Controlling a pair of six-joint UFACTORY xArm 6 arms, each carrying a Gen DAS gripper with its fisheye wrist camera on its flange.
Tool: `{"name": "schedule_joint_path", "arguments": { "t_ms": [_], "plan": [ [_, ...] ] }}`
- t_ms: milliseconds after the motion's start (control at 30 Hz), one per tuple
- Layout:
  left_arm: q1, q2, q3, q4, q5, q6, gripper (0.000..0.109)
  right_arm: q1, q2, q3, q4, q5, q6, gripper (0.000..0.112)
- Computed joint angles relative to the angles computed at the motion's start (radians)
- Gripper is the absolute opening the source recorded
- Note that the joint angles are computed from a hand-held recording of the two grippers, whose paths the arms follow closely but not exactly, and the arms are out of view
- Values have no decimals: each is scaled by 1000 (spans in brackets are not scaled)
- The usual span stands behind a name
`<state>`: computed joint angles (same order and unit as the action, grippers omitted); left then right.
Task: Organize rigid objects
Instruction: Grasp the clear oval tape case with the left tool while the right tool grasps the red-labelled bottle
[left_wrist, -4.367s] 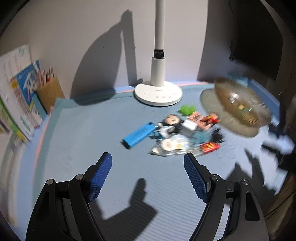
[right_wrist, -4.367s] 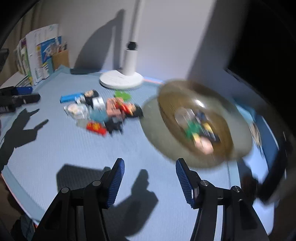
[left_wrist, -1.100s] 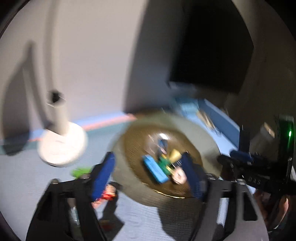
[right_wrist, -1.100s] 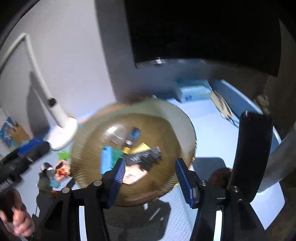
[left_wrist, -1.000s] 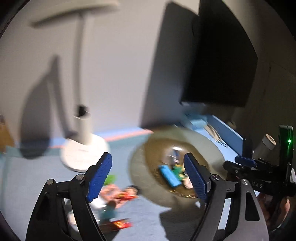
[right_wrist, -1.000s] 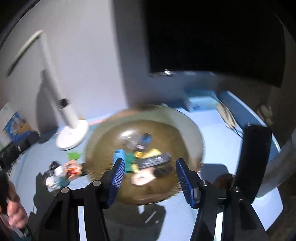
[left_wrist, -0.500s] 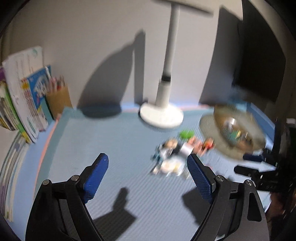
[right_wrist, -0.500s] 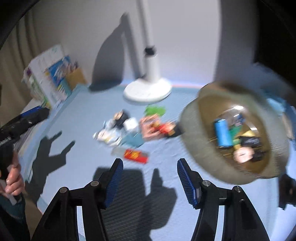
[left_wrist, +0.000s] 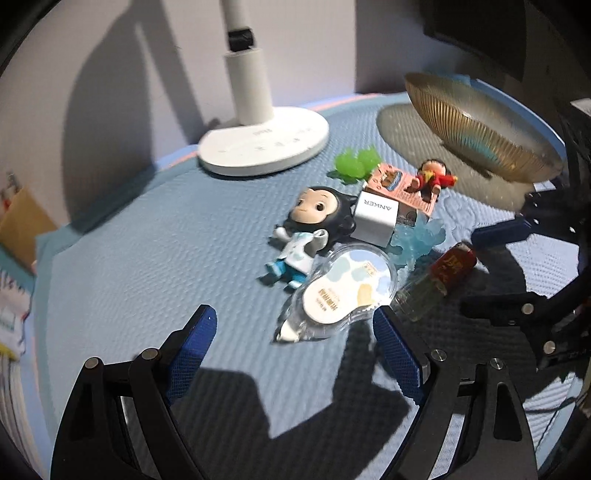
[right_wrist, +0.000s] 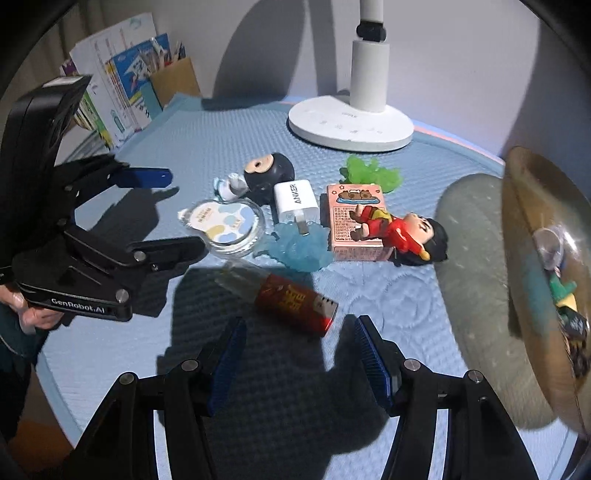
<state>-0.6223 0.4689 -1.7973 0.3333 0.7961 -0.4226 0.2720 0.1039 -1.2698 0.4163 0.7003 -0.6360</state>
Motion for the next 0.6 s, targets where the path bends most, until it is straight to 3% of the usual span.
{"name": "schedule_joint_path", "arguments": {
  "t_ms": [33,133,167,233,400,600],
  "plan": [
    [3,16,-18,-25,4,29,85,-1,14,-15,8,4,-13,59],
    [6,30,-30,-96,-11,90,70,5,37,-41,44,0,-65,59],
    [6,23,-19,-123,-29,108,55,9,40,-45,52,2,-80,59],
    [3,12,1,-147,-49,124,38,22,30,-25,52,-17,-104,55],
    [-10,-43,83,-97,-74,49,33,45,-66,103,62,-80,-176,28],
    [-40,-182,278,-70,-122,-41,33,16,-244,313,78,-122,-203,23]
  ]
}}
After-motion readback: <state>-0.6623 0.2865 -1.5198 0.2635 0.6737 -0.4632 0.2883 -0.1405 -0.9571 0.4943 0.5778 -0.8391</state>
